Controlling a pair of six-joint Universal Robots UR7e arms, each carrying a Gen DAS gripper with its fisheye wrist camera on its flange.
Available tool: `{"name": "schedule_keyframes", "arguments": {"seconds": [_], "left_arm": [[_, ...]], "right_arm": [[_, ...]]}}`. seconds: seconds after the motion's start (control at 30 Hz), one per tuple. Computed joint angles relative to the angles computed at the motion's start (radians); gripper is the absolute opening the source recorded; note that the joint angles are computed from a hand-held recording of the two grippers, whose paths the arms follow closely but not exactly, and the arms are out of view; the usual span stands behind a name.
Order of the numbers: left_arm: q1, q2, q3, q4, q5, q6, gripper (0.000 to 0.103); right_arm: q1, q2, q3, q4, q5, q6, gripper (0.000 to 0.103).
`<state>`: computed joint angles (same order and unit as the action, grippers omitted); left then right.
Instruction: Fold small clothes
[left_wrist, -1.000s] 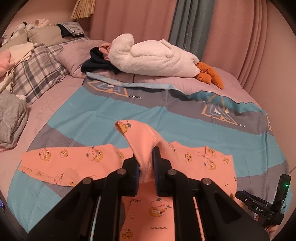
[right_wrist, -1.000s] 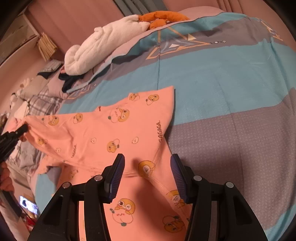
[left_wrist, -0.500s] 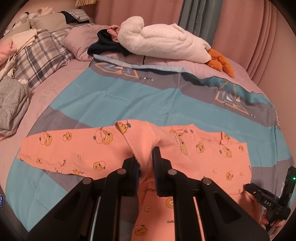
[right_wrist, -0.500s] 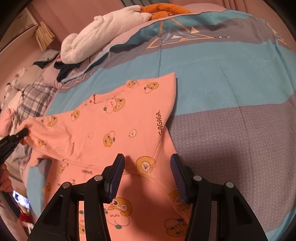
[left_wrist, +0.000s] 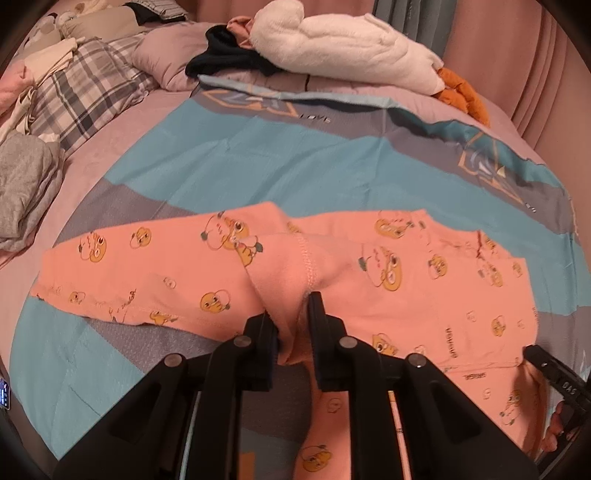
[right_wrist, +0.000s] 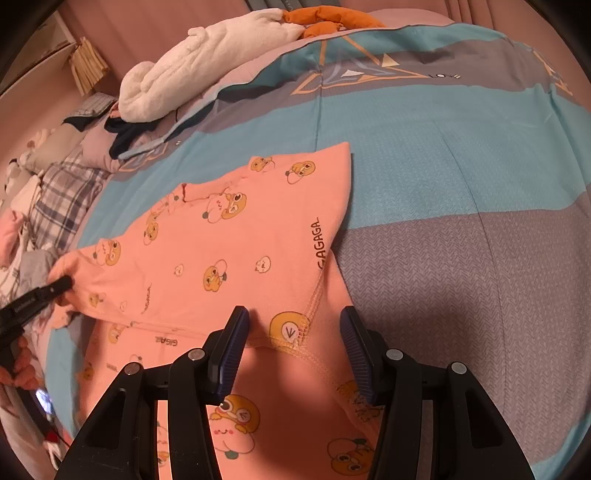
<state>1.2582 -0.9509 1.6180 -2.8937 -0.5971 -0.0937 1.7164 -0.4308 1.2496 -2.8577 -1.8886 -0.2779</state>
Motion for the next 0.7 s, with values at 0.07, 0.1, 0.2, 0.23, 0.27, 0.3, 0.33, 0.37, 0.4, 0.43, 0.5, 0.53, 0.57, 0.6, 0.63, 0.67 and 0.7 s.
{"name": "schedule_keyframes", "arguments": {"seconds": [0.07,0.1,0.2,0.23,0.27,0.3,0.33,0.37,0.4,0.43,0.5,0.53,0.57,0.6,0.63,0.67,0.7], "left_arm": [[0.009,-0.001,-0.003,0.030,-0.004,-0.026,0.017],[0.014,-0.002,-0.004,0.042,-0.002,-0.037,0.016],[0.019,-0.001,-0.002,0.049,0.023,-0.045,0.016],[0.023,-0.003,-0.001,0.052,0.018,-0.050,0.016],[0.027,-0.007,0.000,0.060,0.008,-0.060,0.016],[0.032,-0.010,0.000,0.072,0.000,-0.069,0.016],[0.035,-0.011,0.001,0.077,0.001,-0.073,0.016],[0.036,-0.009,0.000,0.079,0.005,-0.076,0.016],[0.039,-0.009,0.001,0.081,0.006,-0.080,0.016],[0.042,-0.008,0.000,0.083,0.002,-0.085,0.016],[0.050,-0.010,-0.001,0.097,-0.009,-0.107,0.017],[0.055,-0.010,-0.002,0.104,-0.011,-0.117,0.017],[0.056,-0.009,-0.003,0.112,-0.008,-0.125,0.017],[0.059,-0.007,-0.004,0.119,-0.004,-0.133,0.017],[0.062,-0.007,-0.004,0.122,-0.006,-0.139,0.018],[0.065,-0.007,-0.001,0.118,-0.011,-0.141,0.019],[0.069,-0.009,0.002,0.109,-0.021,-0.144,0.020]], "right_arm": [[0.001,0.002,-0.002,-0.002,-0.005,-0.003,0.053],[0.002,0.003,-0.003,-0.002,-0.007,-0.004,0.053],[0.004,0.006,-0.004,-0.007,-0.015,-0.008,0.053],[0.005,0.007,-0.005,-0.008,-0.017,-0.009,0.053],[0.005,0.007,-0.004,-0.010,-0.019,-0.010,0.053],[0.006,0.008,-0.005,-0.011,-0.021,-0.010,0.053],[0.006,0.009,-0.006,-0.012,-0.024,-0.012,0.053],[0.007,0.011,-0.008,-0.011,-0.026,-0.012,0.053],[0.008,0.012,-0.009,-0.012,-0.028,-0.013,0.053],[0.008,0.012,-0.009,-0.013,-0.029,-0.014,0.053],[0.008,0.013,-0.008,-0.016,-0.032,-0.017,0.053],[0.009,0.014,-0.008,-0.017,-0.034,-0.018,0.053],[0.009,0.016,-0.011,-0.017,-0.036,-0.020,0.053],[0.010,0.016,-0.011,-0.018,-0.038,-0.021,0.053],[0.010,0.017,-0.012,-0.020,-0.042,-0.023,0.053],[0.011,0.018,-0.012,-0.021,-0.045,-0.024,0.053],[0.012,0.019,-0.013,-0.022,-0.048,-0.026,0.053]]}}
